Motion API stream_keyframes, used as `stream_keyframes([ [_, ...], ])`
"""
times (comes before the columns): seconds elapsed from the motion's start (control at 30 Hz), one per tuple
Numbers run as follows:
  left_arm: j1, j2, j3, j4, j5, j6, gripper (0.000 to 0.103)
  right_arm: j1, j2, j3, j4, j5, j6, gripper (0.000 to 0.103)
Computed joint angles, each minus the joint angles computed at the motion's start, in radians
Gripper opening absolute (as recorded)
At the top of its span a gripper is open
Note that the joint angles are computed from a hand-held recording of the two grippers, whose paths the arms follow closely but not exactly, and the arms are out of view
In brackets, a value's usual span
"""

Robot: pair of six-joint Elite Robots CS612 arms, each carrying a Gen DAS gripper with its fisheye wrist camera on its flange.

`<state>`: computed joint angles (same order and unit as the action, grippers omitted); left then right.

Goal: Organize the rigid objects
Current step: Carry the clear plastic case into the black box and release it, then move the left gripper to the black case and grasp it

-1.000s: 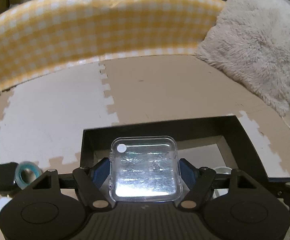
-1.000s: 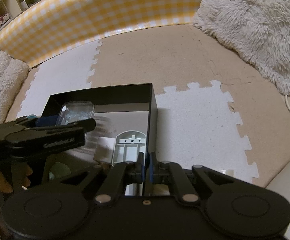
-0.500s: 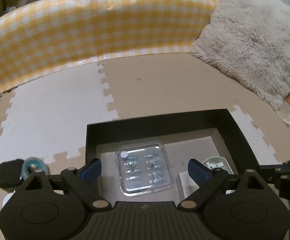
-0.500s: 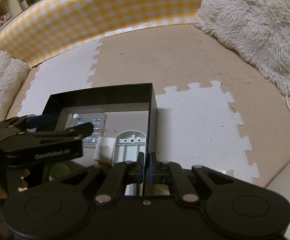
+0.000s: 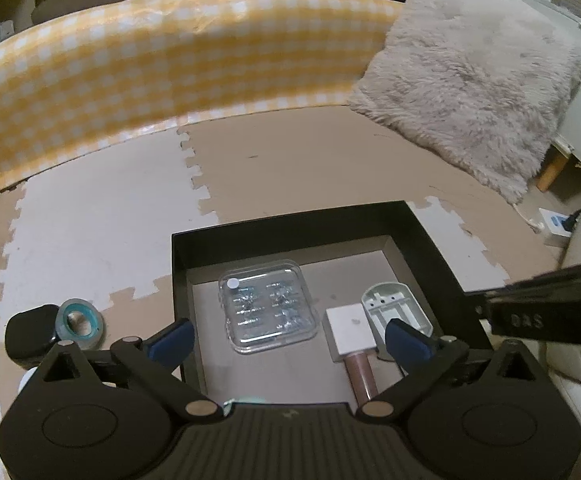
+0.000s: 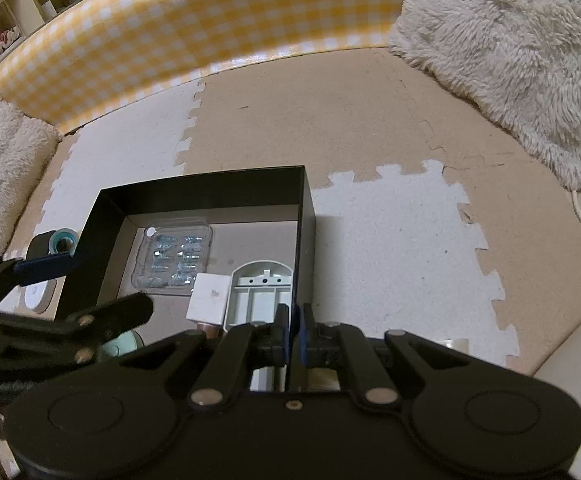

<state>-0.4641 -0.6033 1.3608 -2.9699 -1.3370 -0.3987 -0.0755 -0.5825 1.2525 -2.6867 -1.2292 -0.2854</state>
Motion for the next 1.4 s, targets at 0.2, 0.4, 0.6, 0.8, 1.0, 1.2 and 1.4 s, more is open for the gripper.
stream_keyframes([
  [0.2,-0.005,-0.033,0.055,-0.031,-0.006,0.004,0.103,0.0,0.0,0.001,-0.002,-0.001,-0.003,0.006],
  [0.4,-0.008,-0.06,0.102,-0.056,-0.013,0.003,0.103,-0.001,0.0,-0.001,0.0,-0.003,-0.009,0.006],
  [0.6,-0.005,-0.082,0.151,-0.103,-0.02,0.002,0.103,0.0,0.0,0.0,0.0,-0.004,-0.01,0.006],
  [0.8,0.003,-0.105,0.198,-0.126,0.001,-0.007,0.103,0.0,-0.001,0.0,-0.001,-0.004,-0.009,0.006],
  [1.0,0.019,-0.122,0.24,-0.149,0.037,-0.034,0.103,0.0,0.0,0.0,-0.001,-0.004,-0.009,0.006],
  [1.2,0.049,-0.126,0.259,-0.156,0.073,-0.114,0.103,0.0,-0.001,0.001,-0.001,-0.004,-0.01,0.006],
  [1.4,0.078,-0.114,0.256,-0.141,0.129,-0.172,0.103,0.001,-0.002,0.003,-0.003,-0.006,-0.014,0.006],
])
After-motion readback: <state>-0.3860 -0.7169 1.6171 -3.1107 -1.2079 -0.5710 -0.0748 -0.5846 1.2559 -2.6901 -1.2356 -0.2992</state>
